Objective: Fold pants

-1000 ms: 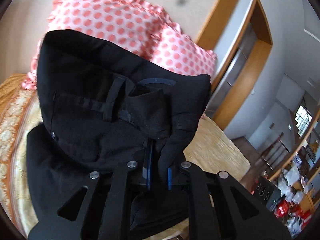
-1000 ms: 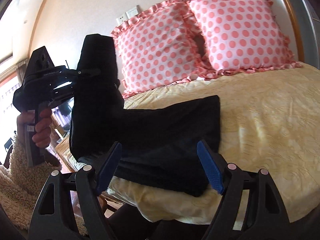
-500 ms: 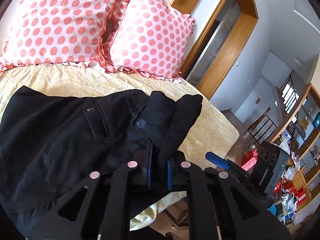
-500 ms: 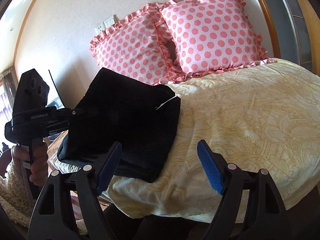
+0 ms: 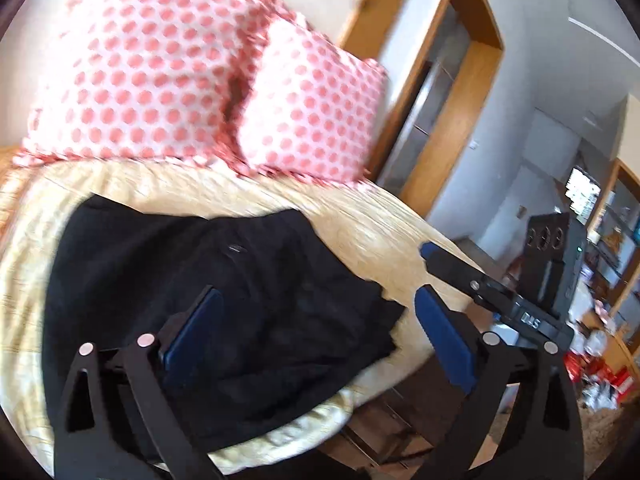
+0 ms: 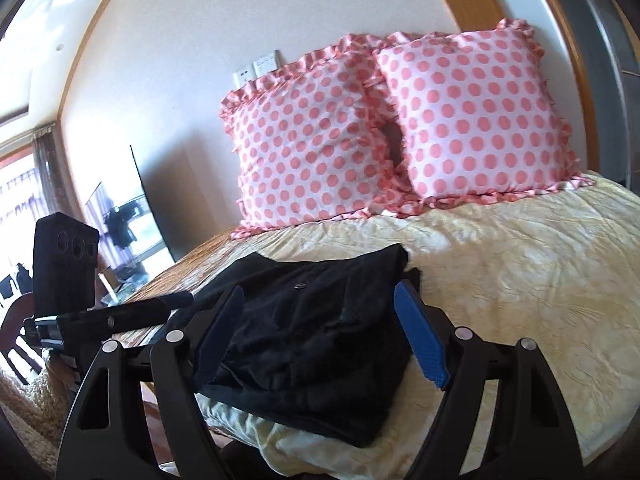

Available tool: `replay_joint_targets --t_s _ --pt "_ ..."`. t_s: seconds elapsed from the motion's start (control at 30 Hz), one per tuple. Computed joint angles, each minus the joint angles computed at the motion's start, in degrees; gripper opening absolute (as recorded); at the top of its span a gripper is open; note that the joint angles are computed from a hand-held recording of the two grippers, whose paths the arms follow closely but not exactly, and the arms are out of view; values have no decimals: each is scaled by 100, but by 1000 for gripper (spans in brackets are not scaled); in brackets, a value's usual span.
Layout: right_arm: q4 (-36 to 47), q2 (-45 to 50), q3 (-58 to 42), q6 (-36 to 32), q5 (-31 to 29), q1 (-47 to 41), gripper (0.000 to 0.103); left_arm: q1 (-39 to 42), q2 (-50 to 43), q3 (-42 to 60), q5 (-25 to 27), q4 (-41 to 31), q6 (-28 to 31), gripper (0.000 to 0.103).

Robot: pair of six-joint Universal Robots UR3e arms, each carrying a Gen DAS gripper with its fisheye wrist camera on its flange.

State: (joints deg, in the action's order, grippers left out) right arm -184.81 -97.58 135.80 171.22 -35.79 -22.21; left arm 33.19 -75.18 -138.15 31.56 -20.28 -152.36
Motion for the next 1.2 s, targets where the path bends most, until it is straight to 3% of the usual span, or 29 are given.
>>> replay_joint_targets --t_s 0.07,0.17,0.3,0.33,0.47,0.57,0.63,0.83,1.0,1.07,1.2 --pt "63 685 -659 -17 -351 729 79 118 -232 79 556 656 -574 101" --pt "460 1421 -1456 -147 -1029 1606 79 152 -688 454 1021 383 -618 101" --pt "1497 1798 -1823 -17 -2079 1994 77 133 -1417 720 1428 -36 -557 101" --pt "1322 1762 -1557 -113 -1930 1854 75 330 -1408 491 1343 -102 -108 101" --pt "1859 1213 -1428 -373 -1898 1727 75 307 -1180 96 1474 297 151 101" --pt "1930 1108 -1686 -88 -1726 1378 76 532 -900 98 1127 -187 372 101" --pt "2273 1359 -2186 60 -2074 1326 76 768 -695 45 881 -503 527 101" --pt "3262 2334 -3310 88 -2428 1404 76 931 -629 97 858 -687 659 101" --pt "3416 2480 -3400 -88 -2209 1390 76 870 -705 65 939 -496 715 101" --pt "3497 2451 -3381 -282 -1981 1349 72 848 -745 60 965 -423 708 101" --pt "3442 2520 -3446 -315 -2095 1402 66 838 -778 61 960 -375 702 101"
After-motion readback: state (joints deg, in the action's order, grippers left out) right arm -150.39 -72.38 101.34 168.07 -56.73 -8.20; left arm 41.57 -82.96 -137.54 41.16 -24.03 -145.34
